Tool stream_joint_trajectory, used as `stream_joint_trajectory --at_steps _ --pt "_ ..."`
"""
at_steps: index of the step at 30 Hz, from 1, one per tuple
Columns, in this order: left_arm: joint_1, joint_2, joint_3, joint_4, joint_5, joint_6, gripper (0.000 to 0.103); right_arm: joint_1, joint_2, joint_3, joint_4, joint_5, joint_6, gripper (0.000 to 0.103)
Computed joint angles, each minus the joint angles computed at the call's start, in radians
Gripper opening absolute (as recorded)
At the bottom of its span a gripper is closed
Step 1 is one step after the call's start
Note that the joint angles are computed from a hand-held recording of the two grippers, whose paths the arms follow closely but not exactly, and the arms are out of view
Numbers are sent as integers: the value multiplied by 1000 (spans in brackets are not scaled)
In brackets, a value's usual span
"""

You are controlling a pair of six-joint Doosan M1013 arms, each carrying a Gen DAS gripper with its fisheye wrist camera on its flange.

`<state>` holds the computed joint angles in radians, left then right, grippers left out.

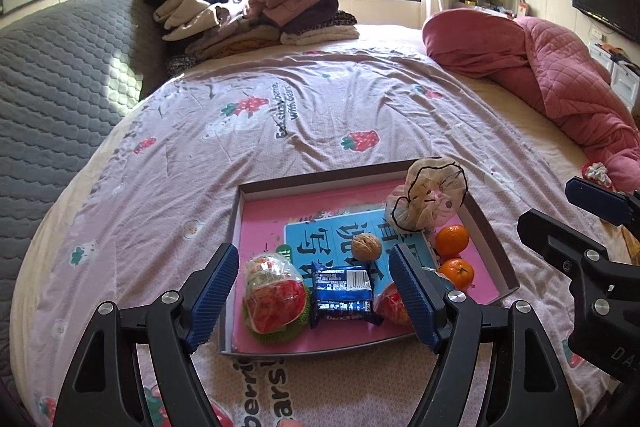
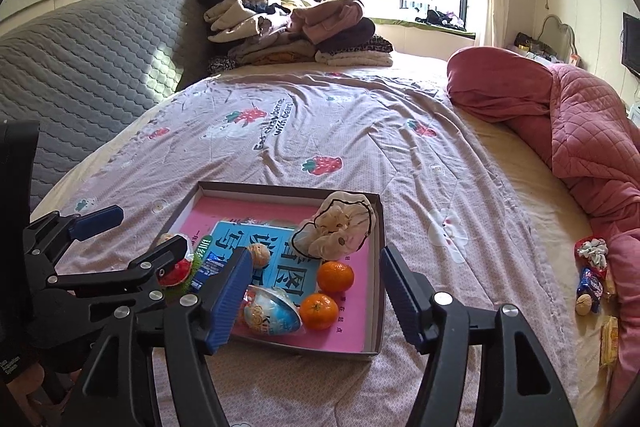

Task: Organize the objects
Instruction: 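Withdraw both open tools back from the tray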

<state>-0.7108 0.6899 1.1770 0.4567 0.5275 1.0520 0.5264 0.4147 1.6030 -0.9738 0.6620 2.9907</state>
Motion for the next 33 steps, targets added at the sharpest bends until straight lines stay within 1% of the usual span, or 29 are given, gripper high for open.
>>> stream_joint_trajectory --at_steps 9,19,33 --pt "-5 -66 84 109 -53 -115 79 32 -23 10 -53 33 51 66" --pt "-10 -128 161 187 -96 -198 79 66 -49 24 -110 63 107 66" --pt "-19 -195 255 353 -142 -386 79 100 -81 60 -171 86 184 66"
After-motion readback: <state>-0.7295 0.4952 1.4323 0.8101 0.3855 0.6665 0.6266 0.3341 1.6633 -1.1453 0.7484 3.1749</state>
